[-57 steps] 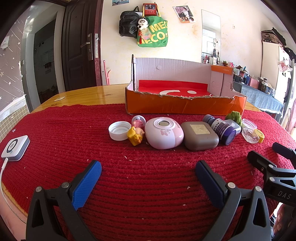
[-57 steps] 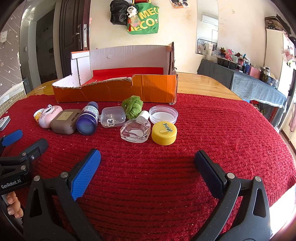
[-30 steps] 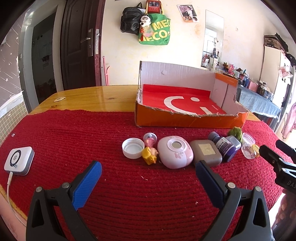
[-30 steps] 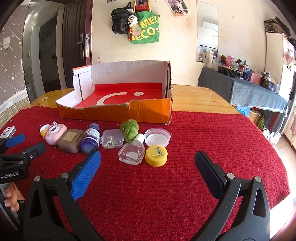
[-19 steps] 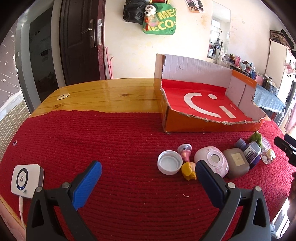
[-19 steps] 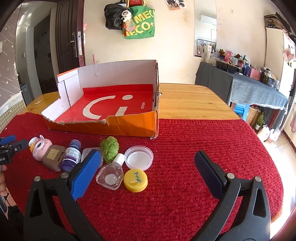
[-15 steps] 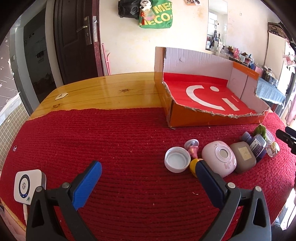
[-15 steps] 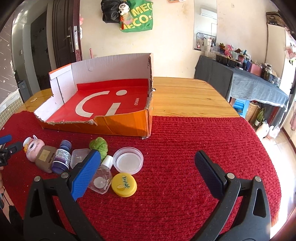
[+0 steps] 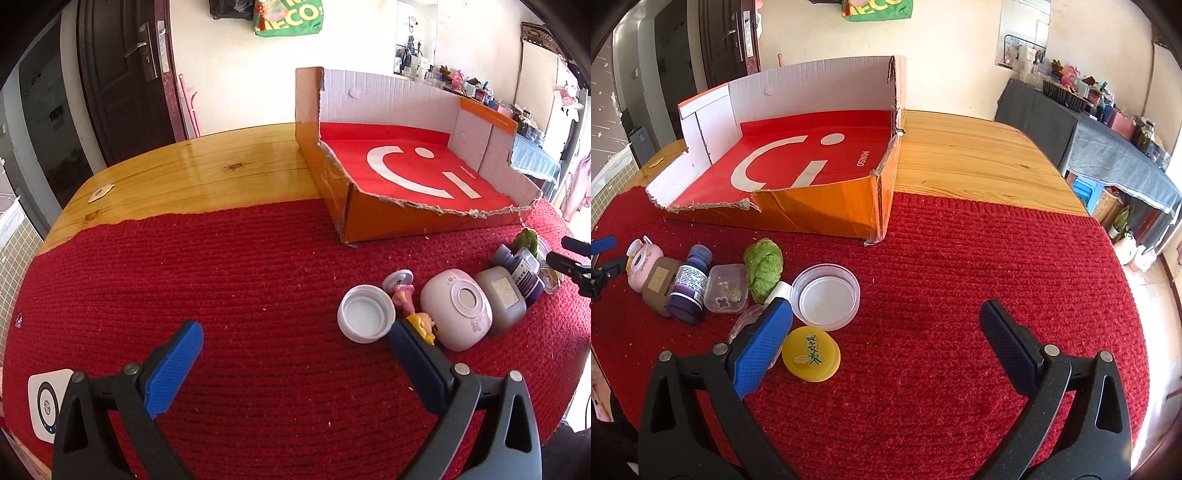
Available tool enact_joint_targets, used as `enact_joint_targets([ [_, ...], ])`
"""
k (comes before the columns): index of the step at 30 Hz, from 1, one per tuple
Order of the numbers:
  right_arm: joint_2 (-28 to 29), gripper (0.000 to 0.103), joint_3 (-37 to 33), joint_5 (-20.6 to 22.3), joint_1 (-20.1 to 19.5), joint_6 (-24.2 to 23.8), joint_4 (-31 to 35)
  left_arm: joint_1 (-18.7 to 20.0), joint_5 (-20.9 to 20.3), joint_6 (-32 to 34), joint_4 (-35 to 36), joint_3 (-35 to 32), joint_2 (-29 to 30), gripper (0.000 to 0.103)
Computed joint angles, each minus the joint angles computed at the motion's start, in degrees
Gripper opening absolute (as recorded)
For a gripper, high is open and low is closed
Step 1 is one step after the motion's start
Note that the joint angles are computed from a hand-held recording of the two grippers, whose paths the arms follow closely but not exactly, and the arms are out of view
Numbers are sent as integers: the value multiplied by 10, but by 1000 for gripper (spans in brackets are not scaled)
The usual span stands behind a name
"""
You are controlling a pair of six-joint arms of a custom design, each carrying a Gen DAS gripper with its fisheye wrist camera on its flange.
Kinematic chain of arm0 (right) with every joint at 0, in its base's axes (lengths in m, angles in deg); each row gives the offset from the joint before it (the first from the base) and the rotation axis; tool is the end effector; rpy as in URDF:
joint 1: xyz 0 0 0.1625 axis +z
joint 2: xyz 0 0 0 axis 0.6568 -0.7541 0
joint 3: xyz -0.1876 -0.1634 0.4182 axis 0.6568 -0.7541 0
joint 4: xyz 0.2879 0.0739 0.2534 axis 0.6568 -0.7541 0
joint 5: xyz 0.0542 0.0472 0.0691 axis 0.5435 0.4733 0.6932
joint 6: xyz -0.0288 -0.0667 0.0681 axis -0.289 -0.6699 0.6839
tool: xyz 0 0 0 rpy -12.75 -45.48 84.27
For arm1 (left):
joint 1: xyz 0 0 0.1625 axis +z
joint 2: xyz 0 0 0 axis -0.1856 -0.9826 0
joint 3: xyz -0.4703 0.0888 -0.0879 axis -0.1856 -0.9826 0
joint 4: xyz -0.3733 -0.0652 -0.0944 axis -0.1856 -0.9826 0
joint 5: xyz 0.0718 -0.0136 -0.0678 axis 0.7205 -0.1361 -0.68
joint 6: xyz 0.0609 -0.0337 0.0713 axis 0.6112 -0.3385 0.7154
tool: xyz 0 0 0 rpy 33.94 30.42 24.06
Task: Organize objects
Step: 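Move the left tool toward the white cap while the right tool approaches the clear lid, then close the left tool on the white cap while the right tool grasps the clear lid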
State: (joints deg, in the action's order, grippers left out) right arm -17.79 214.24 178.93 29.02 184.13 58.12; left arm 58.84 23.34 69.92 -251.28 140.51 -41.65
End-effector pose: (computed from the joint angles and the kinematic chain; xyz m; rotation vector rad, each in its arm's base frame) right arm -0.0143 -0.3439 0.1855 0.4679 -2.0945 0.8081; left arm -0.1143 -0.4152 0.0274 1.0200 2.3431 -0.5555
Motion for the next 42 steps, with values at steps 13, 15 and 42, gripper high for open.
enact_joint_targets([
  [13, 29, 92, -36, 26, 12, -3, 38, 3, -8, -1, 39, -19, -1, 88],
  [15, 30, 88, -38, 19, 10, -2, 47, 2, -11, 0, 35, -18, 0, 85],
  [42, -28, 39, -8, -72, 24, -26, 72, -38, -54, -3, -32, 23, -19, 33],
])
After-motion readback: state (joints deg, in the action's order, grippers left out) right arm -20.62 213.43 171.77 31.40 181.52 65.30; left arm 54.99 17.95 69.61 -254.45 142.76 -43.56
